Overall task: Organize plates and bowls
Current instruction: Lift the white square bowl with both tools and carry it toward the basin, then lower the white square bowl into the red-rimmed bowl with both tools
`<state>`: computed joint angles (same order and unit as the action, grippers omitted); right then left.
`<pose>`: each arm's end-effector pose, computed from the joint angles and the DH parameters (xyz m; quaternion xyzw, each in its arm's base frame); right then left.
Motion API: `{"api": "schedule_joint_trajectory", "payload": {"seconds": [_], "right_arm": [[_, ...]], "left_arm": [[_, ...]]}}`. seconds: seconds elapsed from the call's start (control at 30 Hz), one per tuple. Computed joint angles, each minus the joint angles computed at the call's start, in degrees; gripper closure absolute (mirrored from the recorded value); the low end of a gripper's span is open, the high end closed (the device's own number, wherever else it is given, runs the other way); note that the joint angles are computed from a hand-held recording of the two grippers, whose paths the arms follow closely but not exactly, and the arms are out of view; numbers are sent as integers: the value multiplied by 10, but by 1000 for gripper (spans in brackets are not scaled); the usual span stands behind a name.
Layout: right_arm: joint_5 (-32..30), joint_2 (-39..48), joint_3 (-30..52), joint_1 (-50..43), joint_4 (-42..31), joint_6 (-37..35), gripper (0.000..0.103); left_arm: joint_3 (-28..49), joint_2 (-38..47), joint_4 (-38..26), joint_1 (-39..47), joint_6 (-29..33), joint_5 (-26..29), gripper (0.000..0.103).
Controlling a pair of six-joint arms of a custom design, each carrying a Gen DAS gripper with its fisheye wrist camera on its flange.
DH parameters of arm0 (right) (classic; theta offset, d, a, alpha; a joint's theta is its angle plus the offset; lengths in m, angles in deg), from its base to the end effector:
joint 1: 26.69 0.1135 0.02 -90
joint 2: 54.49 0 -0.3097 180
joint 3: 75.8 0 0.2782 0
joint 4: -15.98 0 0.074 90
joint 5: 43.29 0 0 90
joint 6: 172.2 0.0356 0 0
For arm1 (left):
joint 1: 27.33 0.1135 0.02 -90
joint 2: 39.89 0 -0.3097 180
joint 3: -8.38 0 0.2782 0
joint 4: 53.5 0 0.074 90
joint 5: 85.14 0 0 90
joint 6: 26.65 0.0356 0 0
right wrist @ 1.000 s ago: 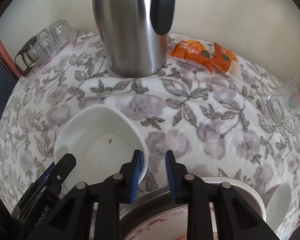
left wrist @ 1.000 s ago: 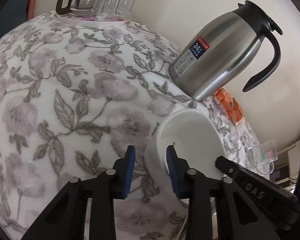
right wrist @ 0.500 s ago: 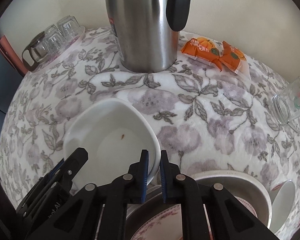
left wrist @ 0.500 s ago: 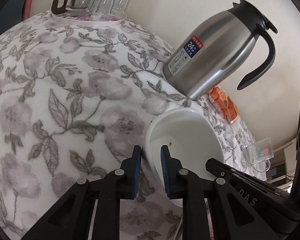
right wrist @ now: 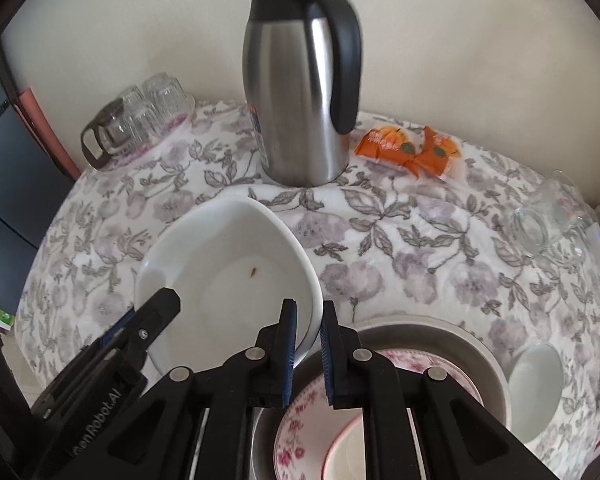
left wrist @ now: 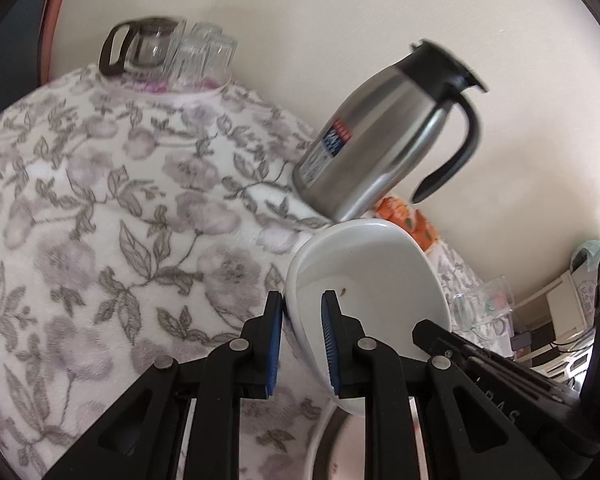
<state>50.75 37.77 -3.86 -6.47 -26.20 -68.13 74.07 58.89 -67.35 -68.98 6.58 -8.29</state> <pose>0.3234 0.1164 0.2292 -0.0437 0.9698 0.0373 0.2371 0.2853 -0.2429 0.1883 -0.1632 0.9105 -0.2064 0.3188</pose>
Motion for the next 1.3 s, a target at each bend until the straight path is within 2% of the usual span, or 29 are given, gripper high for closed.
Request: {"api": "schedule_joint_trajectory", "payload": {"seconds": [0.27,0.5,0.8,1.0,1.3], "right_arm": [[-4,-104,-41,-10,-36,25,90],[-13,-199,-74,-17,-71,37,90],[-21,-315,-138,-26,-98,58,89],[-73,-387,-189,-90,-101,48,89],[-74,-454,-228,-148,-98,10,89]], "left_arm": [[7,-61,-41,-47,15,-31,83],[-1,-102,-51,-83,18,-45,83],[-6,-126,-77,-147,12,-91,83],[17,-113,-100,-195,8,-127,83],[66,-65,-114,-224,16,-136,83]]}}
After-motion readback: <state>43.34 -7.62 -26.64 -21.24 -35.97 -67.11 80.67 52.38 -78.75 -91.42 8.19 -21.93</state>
